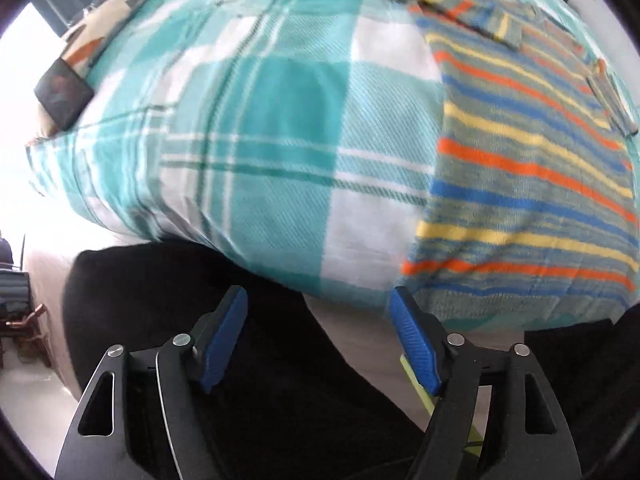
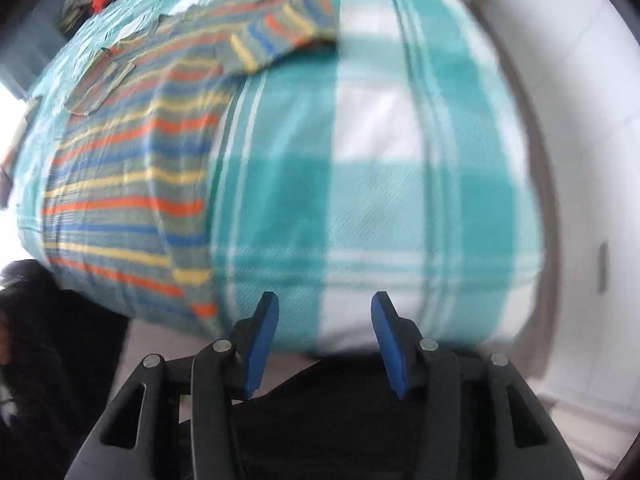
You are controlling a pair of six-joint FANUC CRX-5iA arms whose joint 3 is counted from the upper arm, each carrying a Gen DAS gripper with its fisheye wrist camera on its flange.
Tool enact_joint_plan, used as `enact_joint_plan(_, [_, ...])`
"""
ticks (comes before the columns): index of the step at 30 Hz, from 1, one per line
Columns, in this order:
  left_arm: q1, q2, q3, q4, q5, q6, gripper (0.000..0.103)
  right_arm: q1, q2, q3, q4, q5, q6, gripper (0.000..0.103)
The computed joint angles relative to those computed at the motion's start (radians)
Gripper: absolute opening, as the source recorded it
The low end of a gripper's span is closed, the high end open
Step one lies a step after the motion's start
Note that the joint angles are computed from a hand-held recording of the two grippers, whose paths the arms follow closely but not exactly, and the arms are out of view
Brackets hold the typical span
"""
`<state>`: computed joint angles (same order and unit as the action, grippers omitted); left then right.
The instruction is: Fold small clothes
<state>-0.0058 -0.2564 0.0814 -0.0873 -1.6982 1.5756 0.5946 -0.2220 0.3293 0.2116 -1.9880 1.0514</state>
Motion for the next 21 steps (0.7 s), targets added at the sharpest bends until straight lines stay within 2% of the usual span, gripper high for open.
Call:
enact_joint_plan(1, [0.021,0.001,0.015,0.012,0.008,0.008,0.077,-0.001,0.031,0.024,0.077,0.046,0.096,0.056])
enact_joint_plan(2, [0.038,0.002,0.027,0.033,0.019,0.026,0.077,-0.009,0.057,0.052,0.103,0.105,0.165,0.056])
enact_joint_plan(3, [0.056,0.0,0.034,0.061,0.037,0.045,0.077,-0.036,0.087,0.093,0.075,0.168,0.225,0.056])
enact_joint_plan(6, [0.056,0.002,0.048,0.112,0.08,0.124,0.078,-0.12,0.188,0.194,-0.133,0.323,0.374,0.056])
enact_joint_plan(7, [0.046,0.007,0.056,0.124,0.082,0.147,0.079,-0.125,0.221,0.199,-0.167,0.36,0.386,0.056])
enact_joint_plan(10, [0.038,0.032,0.069,0.172,0.086,0.171,0.08,-0.097,0.305,0.13,-0.129,0.482,0.332,0.055])
enact_joint_plan(12, [0.022,0.035,0.076,0.165,0.069,0.162,0.08,-0.104,0.346,0.085,-0.126,0.496,0.324,0.054])
enact_joint_plan(13, [0.017,0.031,0.077,0.152,0.061,0.151,0.08,-0.117,0.35,0.073,-0.145,0.515,0.326,0.048])
enact_joint_plan(14, [0.012,0.027,0.077,0.133,0.057,0.142,0.081,-0.139,0.332,0.059,-0.165,0.538,0.319,0.016])
enact_joint_plan(15, [0.005,0.023,0.075,0.111,0.055,0.139,0.081,-0.166,0.34,0.088,-0.187,0.513,0.297,0.009])
enact_joint_plan(17, [-0.002,0.02,0.072,0.086,0.044,0.133,0.081,-0.261,0.326,0.147,-0.307,0.488,0.255,0.006])
enact_joint_plan(19, [0.004,0.025,0.061,0.09,0.037,0.129,0.081,-0.302,0.302,0.151,-0.268,0.516,0.217,0.006])
enact_joint_plan(21, [0.008,0.033,0.054,0.106,0.037,0.134,0.08,-0.402,0.273,0.165,-0.282,0.54,0.152,0.006])
